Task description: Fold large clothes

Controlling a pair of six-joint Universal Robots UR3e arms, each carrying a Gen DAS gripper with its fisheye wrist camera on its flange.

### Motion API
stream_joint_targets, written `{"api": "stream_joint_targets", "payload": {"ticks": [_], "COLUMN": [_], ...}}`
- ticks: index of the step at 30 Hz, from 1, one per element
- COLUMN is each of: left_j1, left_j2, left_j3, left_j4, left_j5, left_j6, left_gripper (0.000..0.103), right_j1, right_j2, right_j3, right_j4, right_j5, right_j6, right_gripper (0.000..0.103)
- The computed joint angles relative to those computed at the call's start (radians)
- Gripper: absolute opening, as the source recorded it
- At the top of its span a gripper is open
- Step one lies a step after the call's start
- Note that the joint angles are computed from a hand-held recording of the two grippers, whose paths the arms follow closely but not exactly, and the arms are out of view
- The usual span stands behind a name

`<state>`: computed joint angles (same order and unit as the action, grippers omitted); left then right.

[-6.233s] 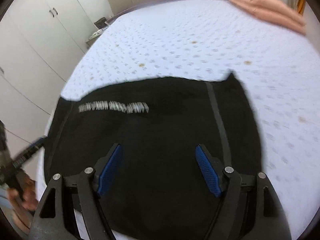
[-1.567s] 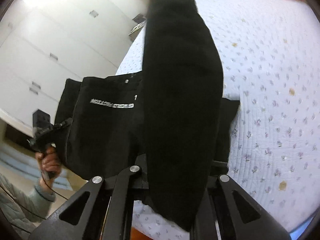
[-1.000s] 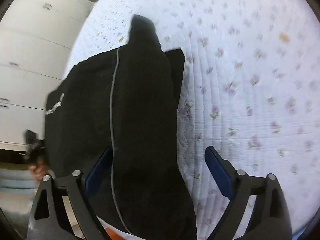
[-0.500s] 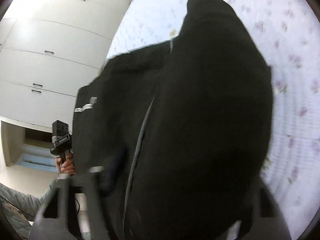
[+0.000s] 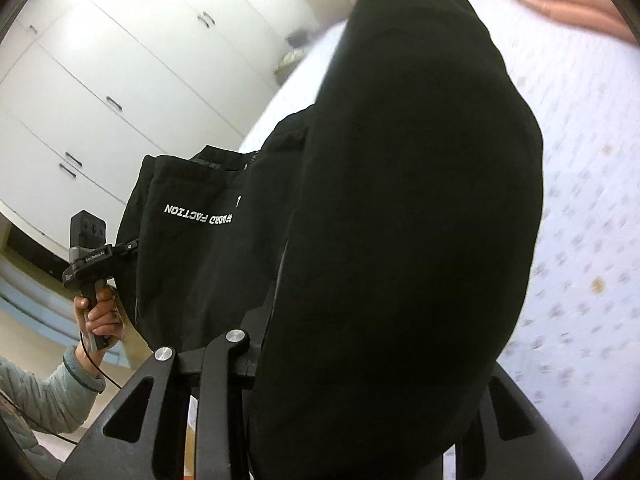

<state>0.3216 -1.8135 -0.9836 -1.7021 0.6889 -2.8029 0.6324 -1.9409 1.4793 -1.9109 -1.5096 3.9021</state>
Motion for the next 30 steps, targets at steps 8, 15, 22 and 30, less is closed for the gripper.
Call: {"api": "stream_joint_targets", "payload": {"ticks": [8,15,22,30], "left_j1": [0.032,0.113,0.298,0.418], "left_j2": [0.060,0.276,0.155,0.322], "left_j3": [0.138,-0.340,-0.825,-0.913], "left_j4": [-0.298,-0.218,0.056,0.000], "left_j5": [-0.026,0.114,0.075,0.053], "left_j6": [0.188,0.280,0.329,0.526], "left_gripper": [0.022,0.022,0.052,0.054], "right_j1": [0.228,0.398,0.381,0.514], "right_j2": [0.038,-0.029,-0.214,-0.335], "right_j3": [-0.420,0.000,0.617,0.738], "right_j4": [0.436,0.201,-0.115,-0.165], "right_j5": [-0.210,-0.193,-0.137,-0.306], "right_j6": [0.171,0.429,0.564,0.777], "right_gripper": [0.039,0.040,0.068,0.073]}}
